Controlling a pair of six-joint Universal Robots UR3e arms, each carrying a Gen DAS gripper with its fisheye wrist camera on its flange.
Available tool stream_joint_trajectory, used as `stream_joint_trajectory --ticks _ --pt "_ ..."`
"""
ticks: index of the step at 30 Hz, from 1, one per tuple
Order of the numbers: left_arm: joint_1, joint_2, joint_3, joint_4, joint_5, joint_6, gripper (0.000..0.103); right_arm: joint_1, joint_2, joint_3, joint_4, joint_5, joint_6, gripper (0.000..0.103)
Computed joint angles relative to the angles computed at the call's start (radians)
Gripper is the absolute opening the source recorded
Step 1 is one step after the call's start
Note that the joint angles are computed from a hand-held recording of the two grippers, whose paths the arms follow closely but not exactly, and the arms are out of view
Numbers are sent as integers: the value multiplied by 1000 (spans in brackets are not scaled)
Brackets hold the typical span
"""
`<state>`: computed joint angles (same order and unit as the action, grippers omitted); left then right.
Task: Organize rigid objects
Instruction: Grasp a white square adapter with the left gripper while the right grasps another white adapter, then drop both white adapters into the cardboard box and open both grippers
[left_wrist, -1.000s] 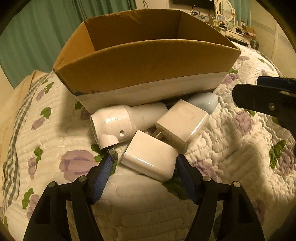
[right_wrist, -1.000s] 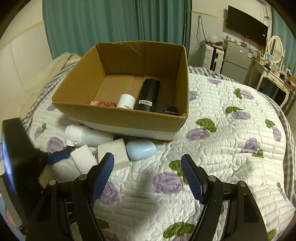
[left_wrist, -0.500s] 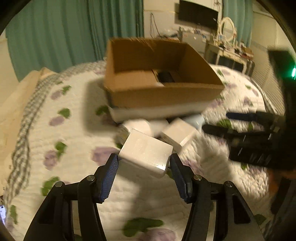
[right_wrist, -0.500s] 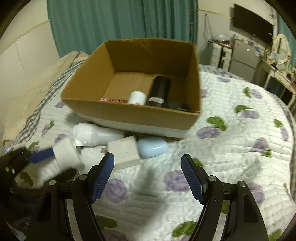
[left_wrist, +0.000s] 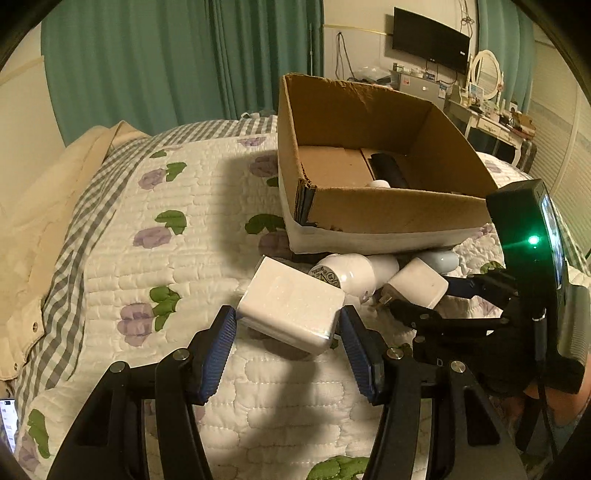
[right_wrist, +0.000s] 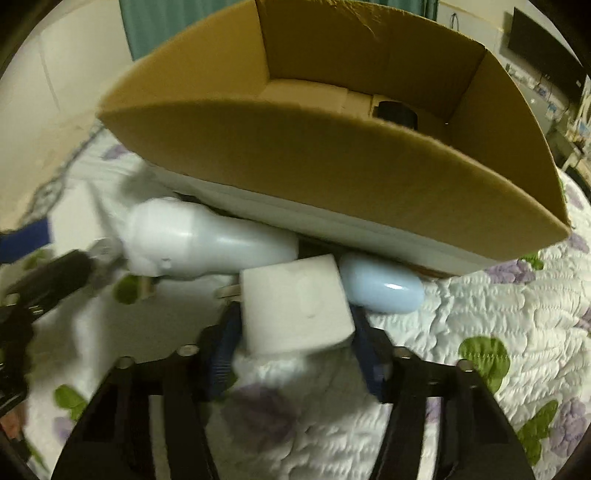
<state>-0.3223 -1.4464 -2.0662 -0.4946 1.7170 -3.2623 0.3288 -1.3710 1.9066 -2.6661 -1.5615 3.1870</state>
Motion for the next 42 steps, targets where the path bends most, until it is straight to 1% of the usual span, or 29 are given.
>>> stream_joint_trajectory --ticks 2,3,5,7,9,13,15,18,23,25,30,35,38,42 --pt "3 6 -1 -1 -4 2 58 10 -17 14 -9 -17 5 53" --pt "3 9 -1 -1 -4 2 58 26 -38 26 -11 -39 6 53" --pt "-4 22 2 -5 4 0 58 39 -84 57 -19 -47 8 52" --pt "-11 41 8 -18 9 -3 58 47 -146 81 -2 -49 18 52" --pt "-14 68 18 -33 2 -3 58 65 -218 83 32 -77 20 52" --pt "-29 100 94 -86 -10 -11 58 58 -343 29 123 -97 31 52" --pt "-37 99 150 -104 -16 -7 58 39 -395 -11 169 -97 18 52" --pt "-45 66 260 -138 -26 -5 58 7 -423 -115 230 -99 -10 52" --pt "-61 -86 499 -178 -19 17 58 -44 -355 -335 301 -94 -63 52" --pt "-52 -155 580 -184 -34 23 58 -61 -319 -383 295 -89 -79 52" --pt "-57 -323 731 -192 -19 39 58 -103 -183 -485 258 -64 -110 52" --pt "-59 -467 812 -186 -13 49 58 -140 -91 -488 203 -26 -116 52" --pt "-66 -519 800 -122 -2 64 60 -162 -61 -440 146 0 -117 52" --pt "-55 -526 743 -45 -26 73 63 -197 -41 -386 87 30 -114 52"
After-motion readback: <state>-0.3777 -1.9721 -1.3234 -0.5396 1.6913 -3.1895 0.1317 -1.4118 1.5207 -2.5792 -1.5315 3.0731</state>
